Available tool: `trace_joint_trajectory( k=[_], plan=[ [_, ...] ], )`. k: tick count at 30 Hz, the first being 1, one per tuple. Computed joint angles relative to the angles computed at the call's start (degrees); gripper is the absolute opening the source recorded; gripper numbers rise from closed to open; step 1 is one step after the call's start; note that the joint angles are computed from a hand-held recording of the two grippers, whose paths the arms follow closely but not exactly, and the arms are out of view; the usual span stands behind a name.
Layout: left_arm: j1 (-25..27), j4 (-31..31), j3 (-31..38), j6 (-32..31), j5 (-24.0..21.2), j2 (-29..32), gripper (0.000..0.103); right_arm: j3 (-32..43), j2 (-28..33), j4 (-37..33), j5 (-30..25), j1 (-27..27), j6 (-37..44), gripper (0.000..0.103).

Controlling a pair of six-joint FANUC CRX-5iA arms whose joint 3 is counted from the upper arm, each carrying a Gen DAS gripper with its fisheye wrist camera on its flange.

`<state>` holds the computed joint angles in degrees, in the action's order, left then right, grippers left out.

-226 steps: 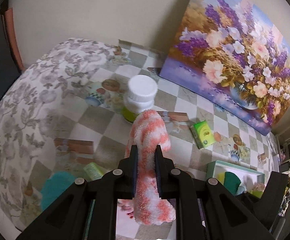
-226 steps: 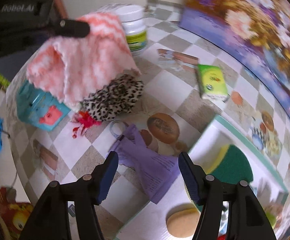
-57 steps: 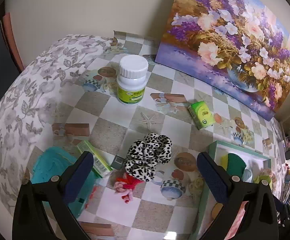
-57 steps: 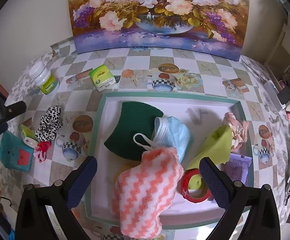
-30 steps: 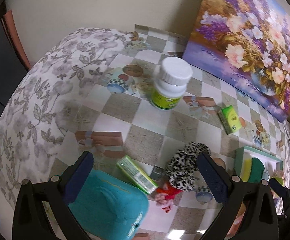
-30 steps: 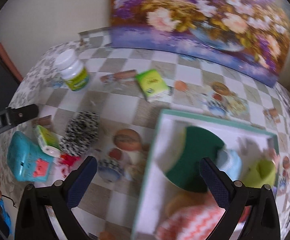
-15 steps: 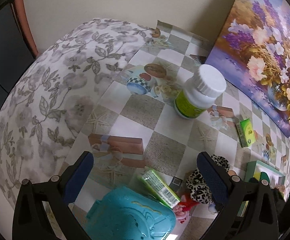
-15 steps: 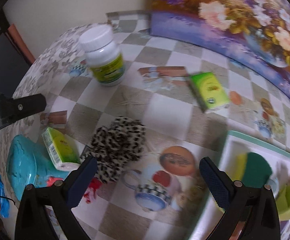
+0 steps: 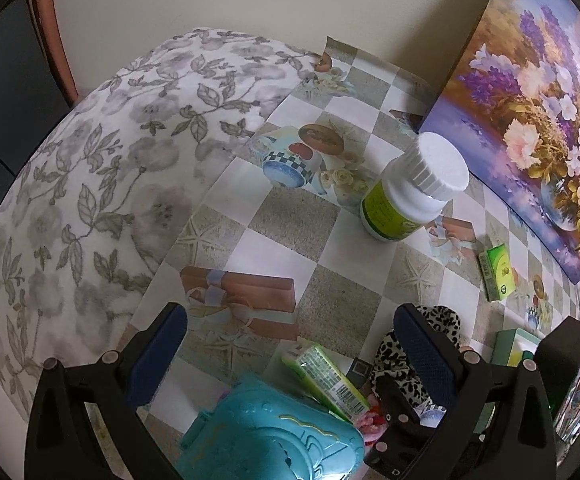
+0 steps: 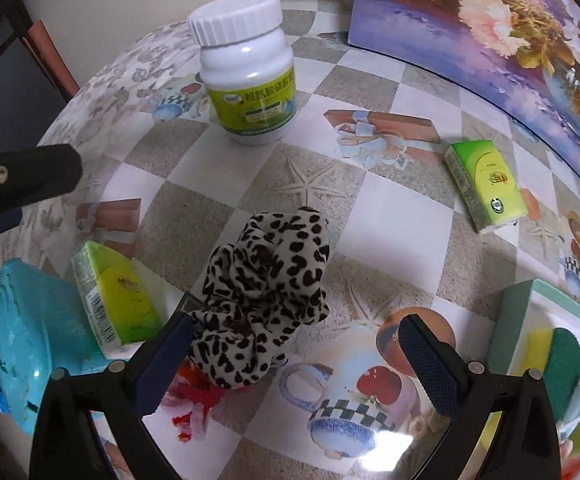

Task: Organize soft objects
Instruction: 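Grasp the leopard-print scrunchie with the right tool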

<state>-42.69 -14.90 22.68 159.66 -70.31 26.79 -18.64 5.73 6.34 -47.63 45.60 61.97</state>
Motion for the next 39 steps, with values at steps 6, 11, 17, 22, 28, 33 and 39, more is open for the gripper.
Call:
trace_joint_trajectory(
  k=[6, 11, 17, 22, 28, 33, 39],
  plan=[
    [0.0, 0.0, 0.3, -0.2, -0.3, 0.2, 0.103, 0.4, 1.0, -2.2, 1.2, -0.9, 2.7, 0.103],
    [-0.3, -0.5, 0.8, -0.3, -0.9, 0.4, 0.103, -1.1, 1.3, 1.5, 2.7, 0.0, 0.7, 0.103],
    [-0.3, -0.6, 0.9, -0.3, -1.0, 0.4, 0.103, -1.2, 1.4, 2.0, 3.2, 0.1, 0.4, 0.103],
    [-0.3, -0.7, 1.1, -0.3, -1.3, 0.5, 0.103, 0.6, 2.5, 0.5, 1.6, -0.2, 2.8, 0.103],
    [-0.4, -0.7, 1.3, -0.6, -1.5, 0.6, 0.103, 2.3, 1.8, -7.5, 4.6, -2.8, 7.2, 0.103],
    [-0.4, -0.7, 1.5, -0.9, -1.8, 0.8, 0.103, 0.9, 1.4, -4.3, 6.1, -1.5, 5.1, 0.09],
    [-0.5, -0.8, 1.7, -1.2, -1.8, 0.8, 0.103, 0.4, 0.0, -5.4, 7.4, -1.2, 6.0, 0.068]
  ],
)
